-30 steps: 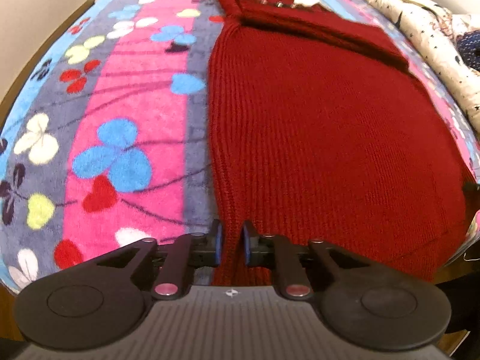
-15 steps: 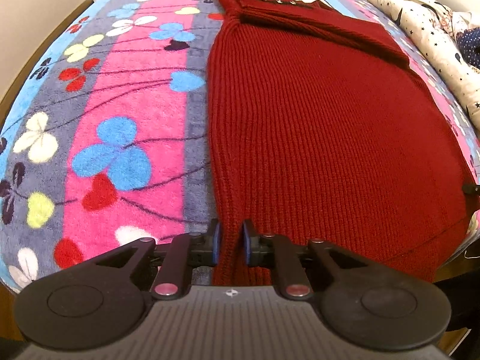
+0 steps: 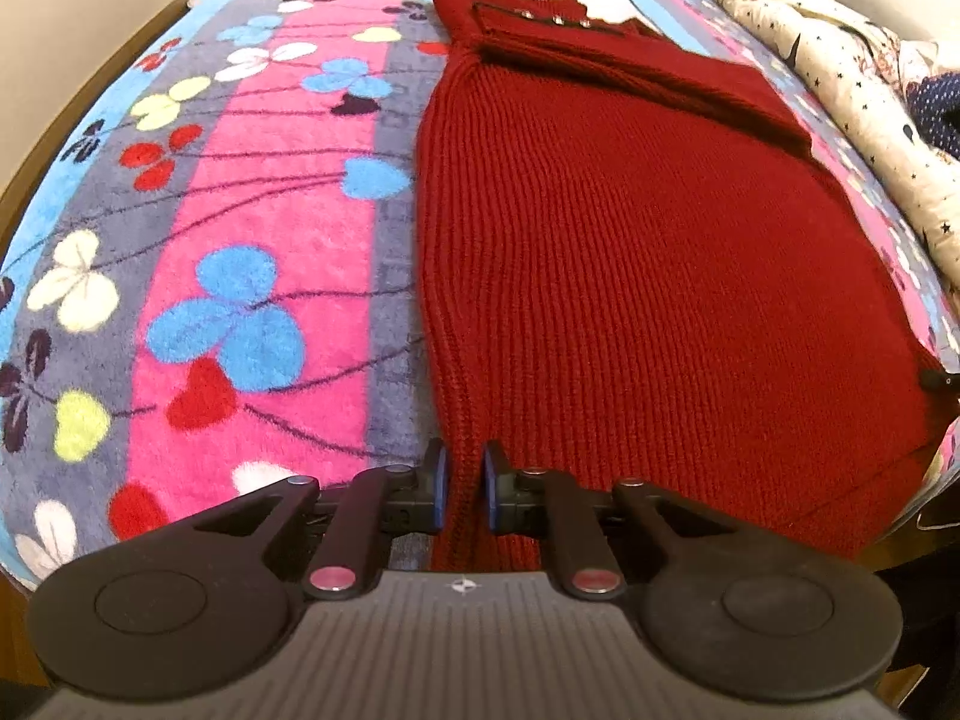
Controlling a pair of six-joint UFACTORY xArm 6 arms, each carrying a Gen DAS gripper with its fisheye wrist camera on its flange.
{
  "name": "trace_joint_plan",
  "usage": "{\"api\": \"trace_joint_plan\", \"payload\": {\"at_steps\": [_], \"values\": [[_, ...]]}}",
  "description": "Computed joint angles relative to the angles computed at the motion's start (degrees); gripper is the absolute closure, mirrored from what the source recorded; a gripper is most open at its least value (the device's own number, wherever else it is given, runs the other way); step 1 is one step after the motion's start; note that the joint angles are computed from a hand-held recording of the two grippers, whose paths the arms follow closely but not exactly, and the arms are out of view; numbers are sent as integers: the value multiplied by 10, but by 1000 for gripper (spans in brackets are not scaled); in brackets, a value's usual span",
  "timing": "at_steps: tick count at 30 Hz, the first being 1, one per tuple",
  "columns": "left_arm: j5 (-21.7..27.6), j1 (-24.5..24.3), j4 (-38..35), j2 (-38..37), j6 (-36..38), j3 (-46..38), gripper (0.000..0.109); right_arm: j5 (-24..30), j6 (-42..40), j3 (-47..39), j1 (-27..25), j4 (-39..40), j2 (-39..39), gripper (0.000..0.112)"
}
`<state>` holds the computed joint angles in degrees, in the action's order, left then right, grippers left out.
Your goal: Fold small clothes
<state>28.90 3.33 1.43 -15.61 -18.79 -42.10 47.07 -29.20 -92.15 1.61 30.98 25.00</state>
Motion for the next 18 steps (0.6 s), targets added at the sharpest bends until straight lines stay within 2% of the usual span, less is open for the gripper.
{"api": "trace_joint_plan", "payload": {"at_steps": [6, 13, 18], "values": [[11, -2, 7, 5, 2, -6, 95, 14, 6, -6, 10, -45, 8, 95], [11, -5, 18, 6, -1, -5, 94, 10, 5, -4, 12, -48, 7, 95], [-4, -3, 11, -4, 3, 4, 96, -13, -7, 14, 13, -28, -7, 100]]}}
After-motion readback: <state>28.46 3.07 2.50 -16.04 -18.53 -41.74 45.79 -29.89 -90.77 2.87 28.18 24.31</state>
